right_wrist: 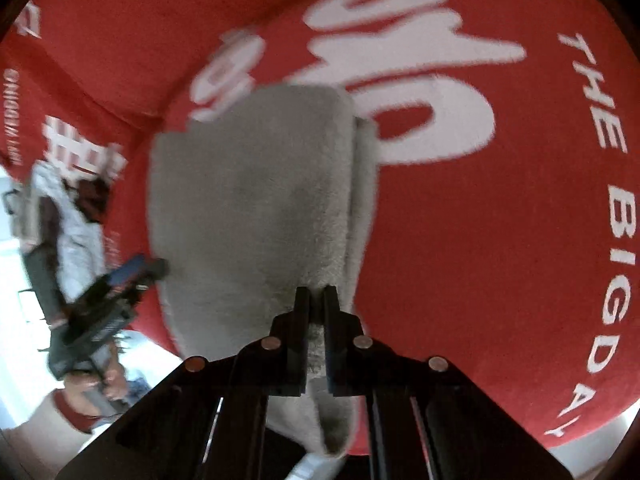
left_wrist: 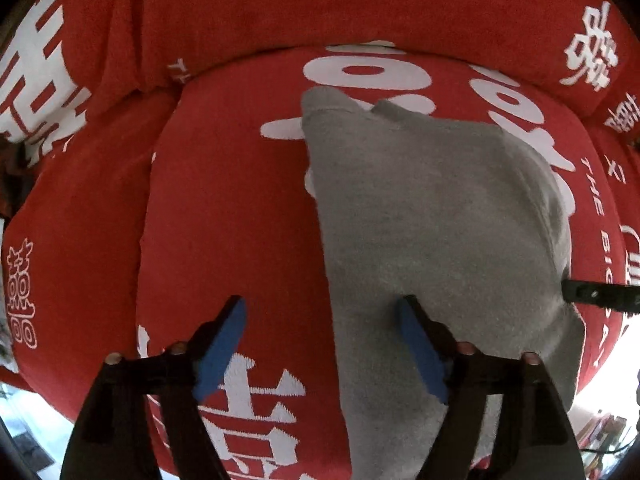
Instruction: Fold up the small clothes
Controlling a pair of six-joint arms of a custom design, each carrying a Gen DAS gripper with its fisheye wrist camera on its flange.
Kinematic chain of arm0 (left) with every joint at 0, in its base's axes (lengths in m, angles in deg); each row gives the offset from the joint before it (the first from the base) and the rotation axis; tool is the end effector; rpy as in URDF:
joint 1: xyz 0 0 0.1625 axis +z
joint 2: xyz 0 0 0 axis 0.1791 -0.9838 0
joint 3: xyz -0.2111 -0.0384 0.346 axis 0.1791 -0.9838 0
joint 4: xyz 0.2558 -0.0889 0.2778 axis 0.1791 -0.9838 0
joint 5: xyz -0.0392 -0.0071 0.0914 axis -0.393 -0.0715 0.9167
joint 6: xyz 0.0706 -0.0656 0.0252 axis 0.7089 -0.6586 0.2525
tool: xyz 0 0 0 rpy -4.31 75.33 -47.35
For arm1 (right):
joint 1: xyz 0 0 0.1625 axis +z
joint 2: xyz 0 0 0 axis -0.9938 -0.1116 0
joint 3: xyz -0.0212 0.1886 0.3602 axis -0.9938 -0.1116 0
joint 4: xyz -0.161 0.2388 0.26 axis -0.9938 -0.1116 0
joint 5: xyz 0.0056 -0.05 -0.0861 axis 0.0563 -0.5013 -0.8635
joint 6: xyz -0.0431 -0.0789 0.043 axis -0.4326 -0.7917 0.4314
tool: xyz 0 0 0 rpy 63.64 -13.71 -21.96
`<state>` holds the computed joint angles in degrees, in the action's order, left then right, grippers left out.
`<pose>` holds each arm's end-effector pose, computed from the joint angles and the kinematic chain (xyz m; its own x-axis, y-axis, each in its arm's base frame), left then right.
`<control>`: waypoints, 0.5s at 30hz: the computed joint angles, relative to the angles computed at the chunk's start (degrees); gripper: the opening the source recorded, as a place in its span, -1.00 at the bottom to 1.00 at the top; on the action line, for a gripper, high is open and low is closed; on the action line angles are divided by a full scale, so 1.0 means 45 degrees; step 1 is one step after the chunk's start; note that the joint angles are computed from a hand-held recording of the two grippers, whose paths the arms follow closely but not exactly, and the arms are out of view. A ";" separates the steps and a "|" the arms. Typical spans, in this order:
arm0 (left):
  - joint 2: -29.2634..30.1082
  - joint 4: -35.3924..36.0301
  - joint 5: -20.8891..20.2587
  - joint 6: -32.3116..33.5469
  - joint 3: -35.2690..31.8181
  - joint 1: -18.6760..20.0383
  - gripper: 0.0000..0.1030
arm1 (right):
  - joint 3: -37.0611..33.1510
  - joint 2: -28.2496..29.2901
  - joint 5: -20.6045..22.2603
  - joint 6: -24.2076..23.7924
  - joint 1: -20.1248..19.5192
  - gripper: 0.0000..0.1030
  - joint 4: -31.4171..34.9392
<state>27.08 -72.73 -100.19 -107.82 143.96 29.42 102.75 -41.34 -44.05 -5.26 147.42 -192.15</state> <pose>-0.3941 -0.5637 0.0086 -0.6855 0.3311 -0.6485 0.2965 0.9404 0.1668 -0.0637 -0.3818 0.3811 -0.9031 0.3572 0.2385 0.3280 0.9321 -0.1539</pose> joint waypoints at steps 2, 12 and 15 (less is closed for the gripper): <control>-0.0006 0.0079 -0.0113 0.0009 -0.0102 0.0049 0.55 | 0.0047 0.0058 0.0020 -0.0052 -0.0076 -0.87 -0.0249; -0.0157 0.1214 -0.0215 -0.0314 -0.0322 -0.0114 0.55 | 0.0337 0.0040 -0.1959 0.0552 0.1439 -0.86 -0.0676; -0.0194 0.1499 -0.0284 -0.0315 -0.0388 -0.0175 0.55 | 0.0293 0.0198 -0.2691 0.0881 0.2094 -0.86 -0.0540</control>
<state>26.21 -65.99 -101.47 -109.24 142.21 28.64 104.07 -40.45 -56.16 -1.29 156.84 -194.57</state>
